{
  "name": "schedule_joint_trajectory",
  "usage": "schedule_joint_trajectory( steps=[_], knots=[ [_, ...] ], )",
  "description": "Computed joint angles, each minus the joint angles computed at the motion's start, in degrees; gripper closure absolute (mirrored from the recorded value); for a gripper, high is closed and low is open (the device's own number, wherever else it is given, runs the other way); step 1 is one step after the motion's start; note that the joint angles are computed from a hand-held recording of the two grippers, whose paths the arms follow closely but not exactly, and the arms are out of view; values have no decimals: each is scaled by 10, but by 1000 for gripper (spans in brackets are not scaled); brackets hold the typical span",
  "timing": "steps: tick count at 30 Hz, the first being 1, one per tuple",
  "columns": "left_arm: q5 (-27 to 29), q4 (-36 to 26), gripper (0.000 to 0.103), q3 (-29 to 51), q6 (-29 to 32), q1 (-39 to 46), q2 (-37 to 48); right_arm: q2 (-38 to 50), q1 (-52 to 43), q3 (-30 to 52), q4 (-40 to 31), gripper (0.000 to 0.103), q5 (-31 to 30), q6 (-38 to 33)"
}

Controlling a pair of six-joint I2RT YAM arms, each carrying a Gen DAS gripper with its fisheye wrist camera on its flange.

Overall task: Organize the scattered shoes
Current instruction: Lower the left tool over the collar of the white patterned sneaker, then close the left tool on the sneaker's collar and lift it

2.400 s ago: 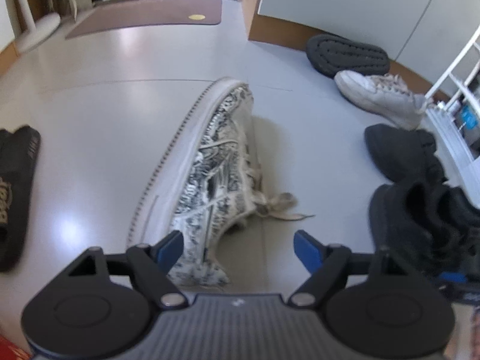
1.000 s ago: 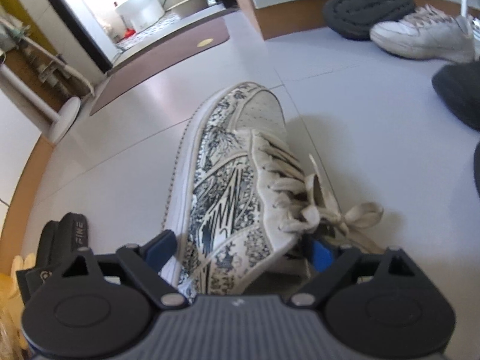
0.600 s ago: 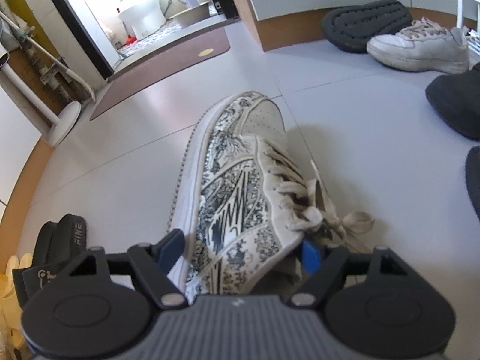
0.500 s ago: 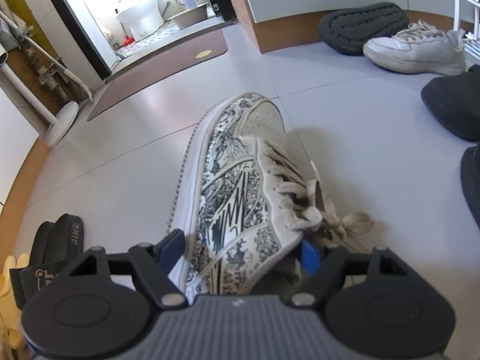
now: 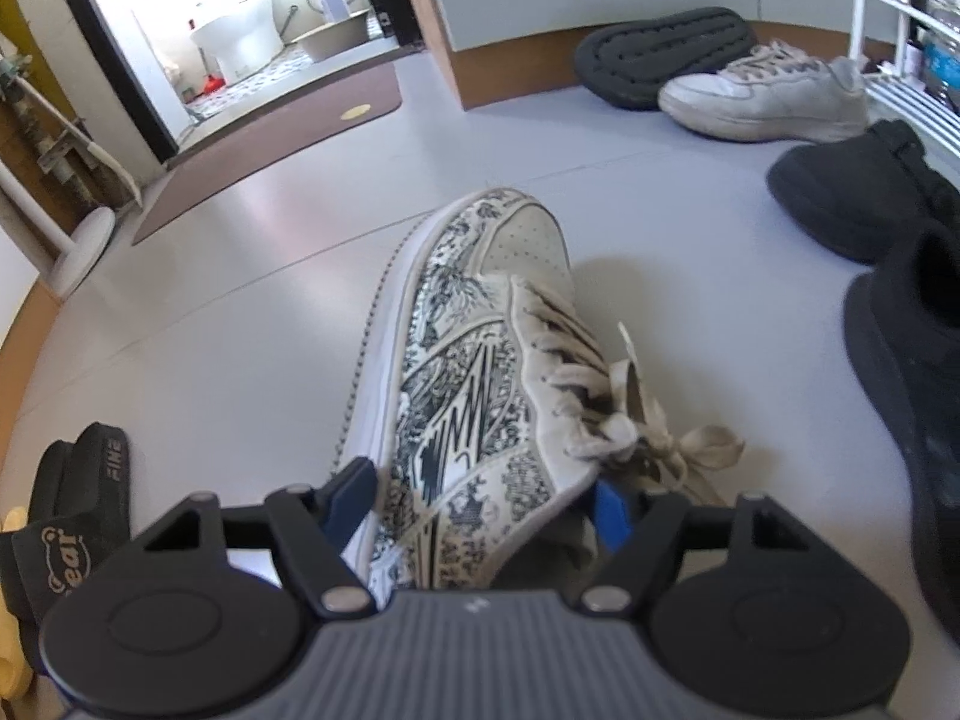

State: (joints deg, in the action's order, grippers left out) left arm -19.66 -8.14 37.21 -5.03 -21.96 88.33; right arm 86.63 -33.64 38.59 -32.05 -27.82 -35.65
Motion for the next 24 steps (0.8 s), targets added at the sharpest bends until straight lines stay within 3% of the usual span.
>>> schedule_joint_trajectory(
  steps=[8, 19, 24],
  knots=[
    [1, -17, 32, -9, -8, -37, -17, -1, -2, 0, -6, 32, -1, -8],
    [47, -20, 33, 0, 10, 18, -23, 0, -4, -4, -4, 32, 0, -12],
    [2, -11, 29, 4, 14, -19, -5, -2, -1, -6, -1, 32, 2, -14]
  ],
)
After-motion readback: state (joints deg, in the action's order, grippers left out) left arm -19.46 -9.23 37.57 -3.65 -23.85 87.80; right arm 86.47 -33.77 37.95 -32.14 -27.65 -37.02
